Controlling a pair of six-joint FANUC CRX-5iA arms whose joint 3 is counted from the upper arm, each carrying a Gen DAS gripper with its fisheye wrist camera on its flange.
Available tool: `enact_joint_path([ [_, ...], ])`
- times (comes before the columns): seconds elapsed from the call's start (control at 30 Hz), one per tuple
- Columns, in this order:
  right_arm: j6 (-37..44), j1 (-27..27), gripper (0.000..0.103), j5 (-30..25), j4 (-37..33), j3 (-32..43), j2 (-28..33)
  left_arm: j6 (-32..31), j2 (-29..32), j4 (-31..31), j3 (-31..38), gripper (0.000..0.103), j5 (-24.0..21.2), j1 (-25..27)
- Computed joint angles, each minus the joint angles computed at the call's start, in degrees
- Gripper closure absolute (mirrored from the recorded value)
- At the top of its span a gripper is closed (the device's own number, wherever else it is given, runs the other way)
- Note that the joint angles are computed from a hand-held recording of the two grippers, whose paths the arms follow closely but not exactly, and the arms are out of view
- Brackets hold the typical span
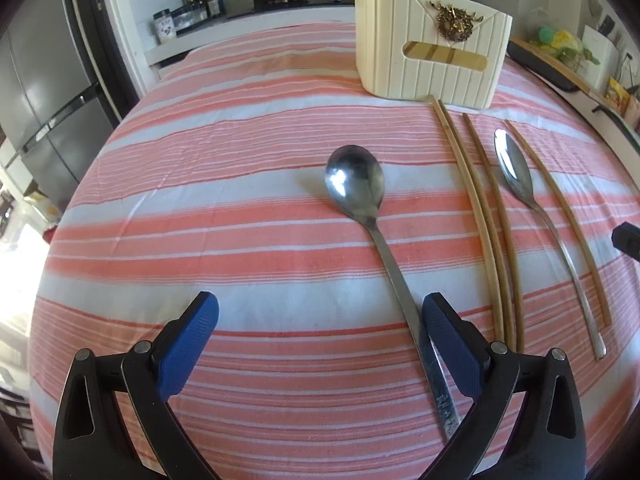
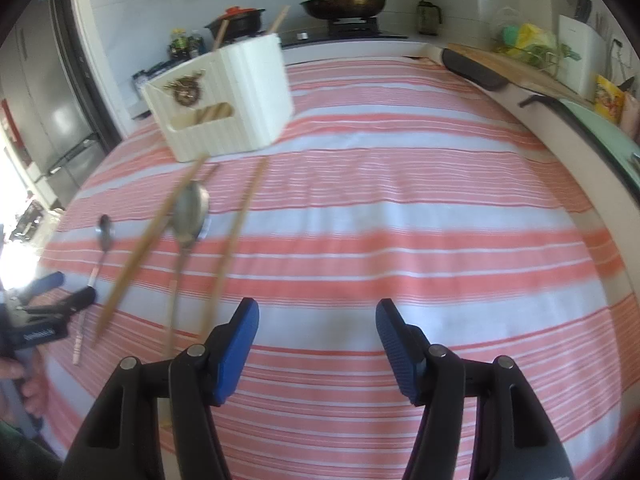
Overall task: Organize utensils
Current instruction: 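Close the right tool on a wooden chopstick while the left tool moves toward a steel spoon, then close the left tool on the steel spoon handle while the right tool holds its chopstick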
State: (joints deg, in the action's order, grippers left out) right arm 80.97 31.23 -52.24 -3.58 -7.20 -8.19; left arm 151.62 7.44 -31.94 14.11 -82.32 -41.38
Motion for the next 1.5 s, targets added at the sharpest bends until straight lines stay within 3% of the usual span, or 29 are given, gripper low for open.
enact_joint_path([
  [0.1, 2.49, 3.17, 0.041, -0.57, -0.74, 2.60, 1.46, 0.94, -2.03, 1.19, -2.49, 0.001, 1.27, 1.25],
  [0.2, 0.74, 7.79, 0.046, -1.63, 6.87, 3.41, 4.35, 1.70, -3.12, 1.42, -3.75, 0.001, 1.33, 1.79],
  [0.27, 0.63, 8.82, 0.071, -3.66, 8.64, 4.62, 6.49, 2.23, -3.88, 1.50, -4.73, 0.001, 1.85, 1.85],
  [0.33, 1.46, 8.96, 0.086, -5.38, 8.76, 5.46, 7.86, 2.31, -4.06, 1.36, -5.05, 0.001, 2.20, 1.80],
  [0.5, -3.30, 8.64, 0.096, -3.61, 12.61, 1.22, 5.10, 2.12, -4.51, 1.36, -5.65, 0.001, 3.00, 1.72],
  [0.8, -9.38, 6.97, 0.096, -6.67, 18.22, -7.00, -3.23, 2.92, -4.72, 0.74, -5.95, 0.001, 3.29, 1.10],
  [1.2, -9.46, 7.34, 0.092, -5.46, 18.72, -8.97, -5.02, 3.24, -5.15, 0.58, -6.33, 0.001, 3.51, 0.82],
  [1.3, -10.38, 7.34, 0.085, -5.51, 19.08, -9.10, -5.07, 3.24, -5.15, 0.58, -6.33, 0.001, 3.51, 0.82],
  [1.4, -9.88, 6.90, 0.068, -5.62, 17.80, -8.61, -5.06, 3.25, -5.17, 0.59, -6.36, 0.001, 3.55, 0.82],
  [1.5, -9.10, 6.94, 0.065, -5.95, 16.73, -8.32, -5.14, 3.30, -5.24, 0.53, -6.48, 0.001, 3.66, 0.76],
])
